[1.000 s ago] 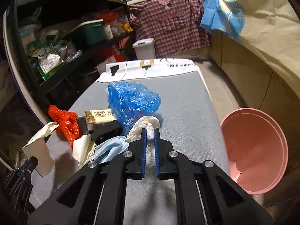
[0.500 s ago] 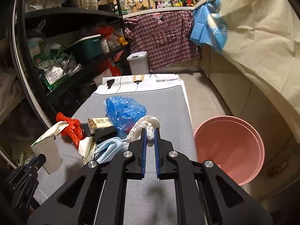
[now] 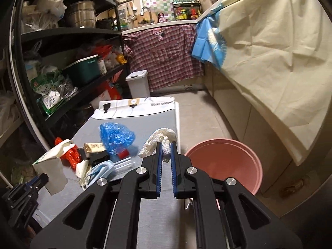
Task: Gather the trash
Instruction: 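Carry the tissue and paper bag over the pink bin with both grippers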
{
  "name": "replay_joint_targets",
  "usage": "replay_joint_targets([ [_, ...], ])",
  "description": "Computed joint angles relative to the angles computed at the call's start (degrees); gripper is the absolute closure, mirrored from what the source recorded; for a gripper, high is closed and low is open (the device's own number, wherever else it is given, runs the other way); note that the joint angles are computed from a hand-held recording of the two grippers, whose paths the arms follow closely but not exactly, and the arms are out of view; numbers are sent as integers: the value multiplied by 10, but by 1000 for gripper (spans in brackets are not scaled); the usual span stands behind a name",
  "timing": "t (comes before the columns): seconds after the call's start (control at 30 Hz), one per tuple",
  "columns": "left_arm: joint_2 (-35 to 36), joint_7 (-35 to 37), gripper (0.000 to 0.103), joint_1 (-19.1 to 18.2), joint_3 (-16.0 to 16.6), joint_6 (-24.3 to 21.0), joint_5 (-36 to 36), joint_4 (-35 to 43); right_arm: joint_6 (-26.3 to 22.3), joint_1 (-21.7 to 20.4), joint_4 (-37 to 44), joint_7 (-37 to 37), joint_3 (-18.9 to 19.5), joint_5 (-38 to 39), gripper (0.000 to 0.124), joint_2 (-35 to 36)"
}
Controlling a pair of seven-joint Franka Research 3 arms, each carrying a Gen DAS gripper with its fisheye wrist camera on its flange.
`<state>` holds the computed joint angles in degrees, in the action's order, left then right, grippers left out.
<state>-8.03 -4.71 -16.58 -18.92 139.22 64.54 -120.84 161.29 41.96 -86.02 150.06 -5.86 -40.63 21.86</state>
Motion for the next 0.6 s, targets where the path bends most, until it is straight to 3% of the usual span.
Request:
replay_joint_targets([
  [0.23,27,31,97,-4,6,24,-6,37,2,-11,-37,46,-18,-55,115,-34],
  [0.6,96,80,97,-25,25,42,-12,119,-16,-61,-57,123,-1,-133,116,-51],
])
